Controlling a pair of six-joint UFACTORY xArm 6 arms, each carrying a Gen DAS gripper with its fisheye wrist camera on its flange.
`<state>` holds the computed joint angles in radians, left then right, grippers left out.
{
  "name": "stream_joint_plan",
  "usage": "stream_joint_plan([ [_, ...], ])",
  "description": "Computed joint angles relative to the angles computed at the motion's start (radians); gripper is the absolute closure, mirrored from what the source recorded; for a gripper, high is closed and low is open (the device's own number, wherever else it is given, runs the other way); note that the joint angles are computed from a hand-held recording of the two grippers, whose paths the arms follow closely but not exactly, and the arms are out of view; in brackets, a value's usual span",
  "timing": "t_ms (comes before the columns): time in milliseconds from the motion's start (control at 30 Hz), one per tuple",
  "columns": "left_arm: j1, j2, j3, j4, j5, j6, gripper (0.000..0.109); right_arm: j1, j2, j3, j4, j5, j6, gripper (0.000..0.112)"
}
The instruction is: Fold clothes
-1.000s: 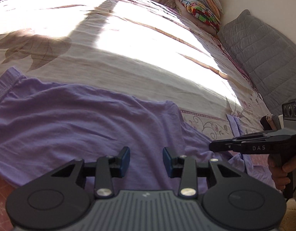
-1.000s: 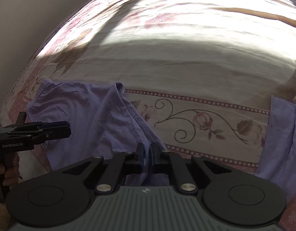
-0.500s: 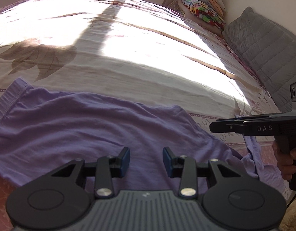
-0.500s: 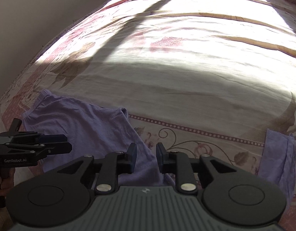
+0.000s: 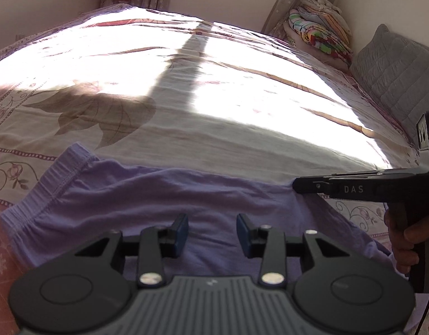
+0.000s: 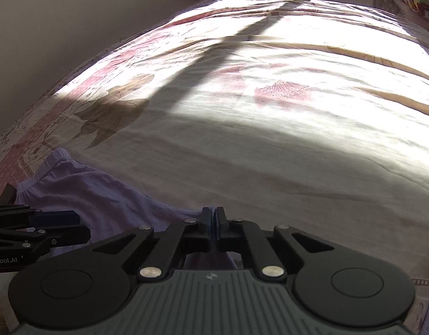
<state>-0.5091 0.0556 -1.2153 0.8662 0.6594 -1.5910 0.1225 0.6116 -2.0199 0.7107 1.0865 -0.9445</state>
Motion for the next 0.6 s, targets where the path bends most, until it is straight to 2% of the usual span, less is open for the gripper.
stream_joint_plan([
  [100,-0.004,0.029,-0.011,0.093,0.0,-0.019,0.059,-0.003,0.006,-0.012,-0.001,0.006,0.035,0.108],
  [200,-0.019,0.06,-0.025,0.198,0.018,-0.032,0.029,-0.009,-0.031,0.031,-0.01,-0.019,0.039,0.104],
  [233,-0.02,0.068,-0.03,0.203,0.019,-0.021,0.014,-0.013,-0.065,0.077,-0.004,-0.045,0.014,0.1],
  [267,-0.014,0.069,-0.019,0.241,-0.013,-0.046,0.006,-0.018,-0.095,0.117,0.004,-0.062,-0.012,0.089],
  [300,-0.008,0.07,-0.011,0.271,-0.044,-0.064,0.006,-0.025,-0.127,0.159,0.017,-0.074,-0.046,0.084],
  [333,-0.008,0.075,-0.018,0.258,-0.038,-0.049,0.006,-0.033,-0.157,0.2,0.029,-0.084,-0.078,0.08],
  [400,-0.015,0.086,-0.034,0.243,-0.01,-0.026,0.006,-0.05,-0.214,0.276,0.039,-0.089,-0.132,0.08],
  [500,-0.042,0.115,-0.08,0.198,0.081,0.042,0.006,-0.075,-0.285,0.377,0.044,-0.095,-0.181,0.08],
  [600,-0.047,0.114,-0.08,0.195,0.087,0.053,0.006,-0.102,-0.325,0.436,0.056,-0.091,-0.18,0.08],
])
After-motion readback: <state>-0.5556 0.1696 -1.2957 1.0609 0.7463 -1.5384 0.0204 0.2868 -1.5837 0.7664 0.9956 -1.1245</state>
